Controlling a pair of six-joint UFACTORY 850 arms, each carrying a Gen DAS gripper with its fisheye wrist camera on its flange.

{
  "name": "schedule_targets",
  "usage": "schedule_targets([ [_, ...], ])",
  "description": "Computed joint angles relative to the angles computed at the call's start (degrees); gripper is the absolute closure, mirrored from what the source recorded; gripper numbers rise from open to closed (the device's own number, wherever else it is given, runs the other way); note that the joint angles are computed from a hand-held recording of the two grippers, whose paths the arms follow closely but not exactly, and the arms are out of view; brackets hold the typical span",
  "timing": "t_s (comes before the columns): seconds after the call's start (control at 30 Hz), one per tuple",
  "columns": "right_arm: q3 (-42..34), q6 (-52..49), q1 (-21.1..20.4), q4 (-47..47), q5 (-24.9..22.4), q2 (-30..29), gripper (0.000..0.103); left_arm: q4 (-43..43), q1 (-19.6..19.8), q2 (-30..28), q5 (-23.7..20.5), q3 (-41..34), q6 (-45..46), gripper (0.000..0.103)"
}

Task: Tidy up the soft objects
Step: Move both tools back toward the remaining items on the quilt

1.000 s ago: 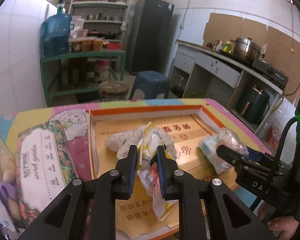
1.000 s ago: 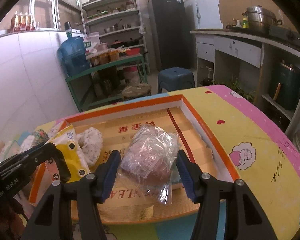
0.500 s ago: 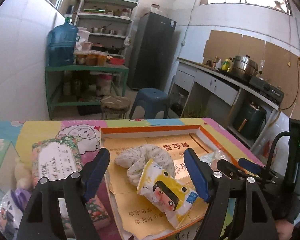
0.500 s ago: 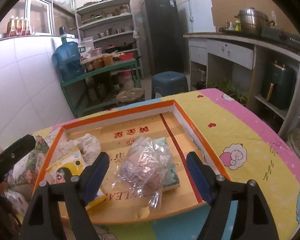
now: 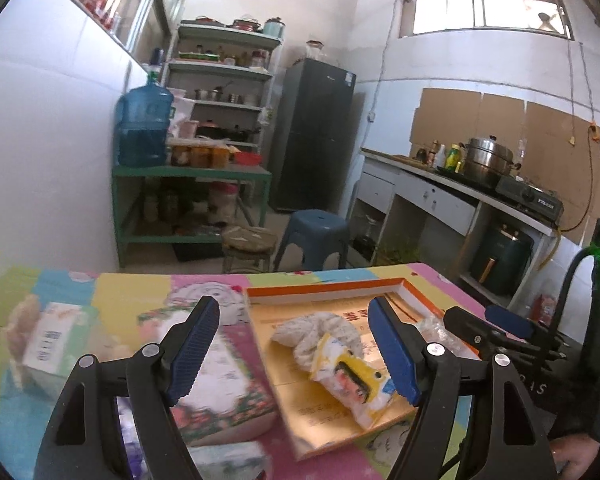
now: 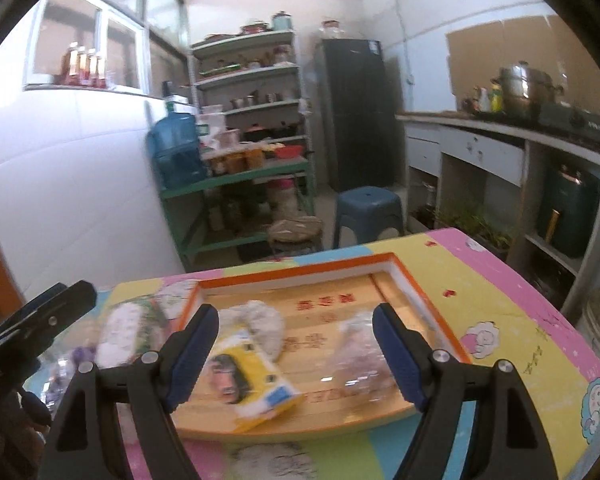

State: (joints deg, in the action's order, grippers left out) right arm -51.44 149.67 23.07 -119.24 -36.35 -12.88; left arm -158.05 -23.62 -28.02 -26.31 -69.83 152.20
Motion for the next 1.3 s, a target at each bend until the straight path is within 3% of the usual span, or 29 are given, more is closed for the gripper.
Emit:
schedule_targets([
  [0.47, -8.01, -3.52, 10.03, 1.13, 2.82, -5.73, 0.024, -6.33, 10.51, 10.74, -4.20, 12.78, 8.06, 0.025],
  [0.73, -12.58, -6.71, 12.86, 3.48, 5.58, -9.98, 0.024, 0.17, 16.43, 11.74, -5.23, 15.63, 2.36, 0.025],
  [0.93, -14.46, -9.86, 14.04, 6.42, 6.26, -12.35, 0.024, 5.06, 18.30, 10.22, -5.45, 15.34, -1.87, 0.025],
  [1.3, -15.71, -9.89, 13.12, 9.44, 9.92, -15.76, 0.024, 13.96, 17.82, 5.48, -5.02, 13.25, -8.40, 0.025],
])
